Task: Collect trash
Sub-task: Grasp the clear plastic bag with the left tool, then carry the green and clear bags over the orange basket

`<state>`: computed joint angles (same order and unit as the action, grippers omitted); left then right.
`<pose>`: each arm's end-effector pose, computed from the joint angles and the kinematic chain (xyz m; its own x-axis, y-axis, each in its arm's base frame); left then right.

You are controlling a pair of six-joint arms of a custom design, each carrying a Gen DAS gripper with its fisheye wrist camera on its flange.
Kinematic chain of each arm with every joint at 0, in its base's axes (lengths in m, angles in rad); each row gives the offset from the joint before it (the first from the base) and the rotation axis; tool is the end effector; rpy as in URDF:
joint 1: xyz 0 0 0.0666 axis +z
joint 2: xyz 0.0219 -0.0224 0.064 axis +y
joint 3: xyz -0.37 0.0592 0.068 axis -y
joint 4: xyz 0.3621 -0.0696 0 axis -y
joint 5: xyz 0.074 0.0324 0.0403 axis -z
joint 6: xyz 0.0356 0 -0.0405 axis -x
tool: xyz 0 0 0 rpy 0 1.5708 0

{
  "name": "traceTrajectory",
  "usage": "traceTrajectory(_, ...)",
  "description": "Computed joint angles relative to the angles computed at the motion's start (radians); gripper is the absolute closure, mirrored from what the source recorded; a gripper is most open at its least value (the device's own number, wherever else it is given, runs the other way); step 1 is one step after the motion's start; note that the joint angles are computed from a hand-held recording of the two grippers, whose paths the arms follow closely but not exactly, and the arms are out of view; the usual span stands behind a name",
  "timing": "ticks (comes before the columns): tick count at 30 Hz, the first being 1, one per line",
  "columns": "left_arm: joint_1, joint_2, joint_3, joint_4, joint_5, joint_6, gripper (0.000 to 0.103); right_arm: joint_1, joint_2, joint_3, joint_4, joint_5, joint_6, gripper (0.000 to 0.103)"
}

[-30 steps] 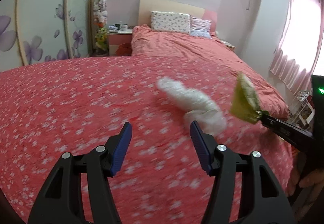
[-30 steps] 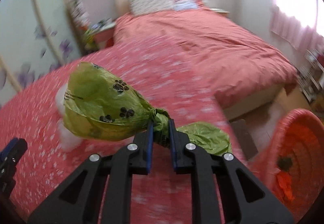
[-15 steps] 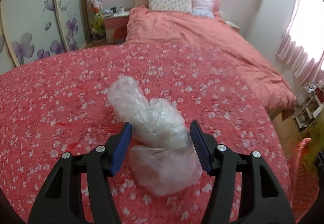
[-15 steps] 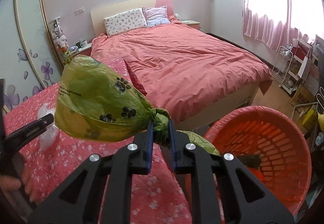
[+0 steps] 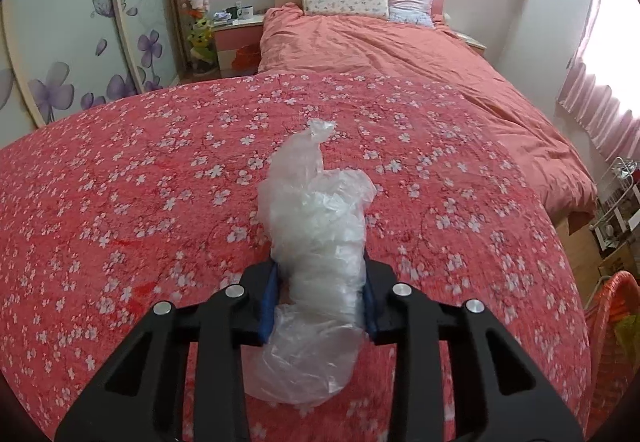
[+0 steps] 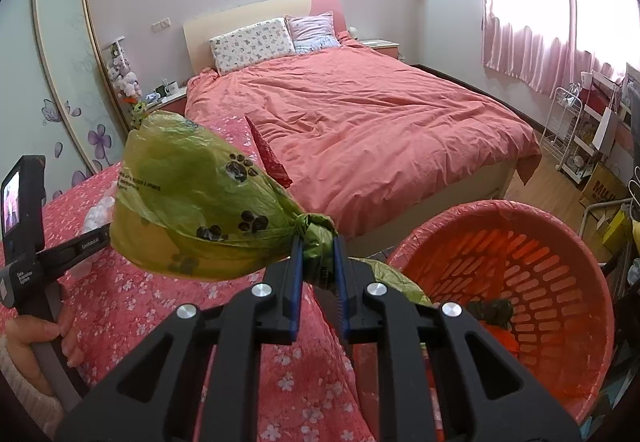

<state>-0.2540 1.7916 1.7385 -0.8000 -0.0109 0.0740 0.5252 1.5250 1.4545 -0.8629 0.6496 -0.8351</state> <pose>0.5835 -0.1515 0.3748 -0.7452 0.1171 -0.6565 0.1897 0.9810 -0.0404 0.4391 0.2291 0.3954 -0.5318 0.3742 -0.7598 0.4566 0.8822 0.1150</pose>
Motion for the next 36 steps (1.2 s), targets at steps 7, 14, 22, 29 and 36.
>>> traceTrajectory(7,0.002,-0.115,-0.118,0.075,0.006,-0.055,0.069,0.036,-0.028,-0.012,-0.012,0.025,-0.014,0.088)
traceTrajectory(14,0.004,-0.248,-0.235,0.099,0.088,-0.084,0.069,0.092,-0.065,-0.015,-0.051,0.081,-0.047,0.088)
traceTrajectory(22,-0.030,-0.361,-0.326,0.128,0.149,-0.110,0.069,0.158,-0.128,-0.044,-0.122,0.160,-0.120,0.088)
traceTrajectory(29,-0.088,-0.433,-0.389,0.137,0.188,-0.126,0.069,0.191,-0.186,-0.094,-0.188,0.198,-0.207,0.088)
traceTrajectory(36,-0.151,-0.472,-0.438,0.154,0.208,-0.120,0.069,0.197,-0.258,-0.164,-0.247,0.224,-0.297,0.088)
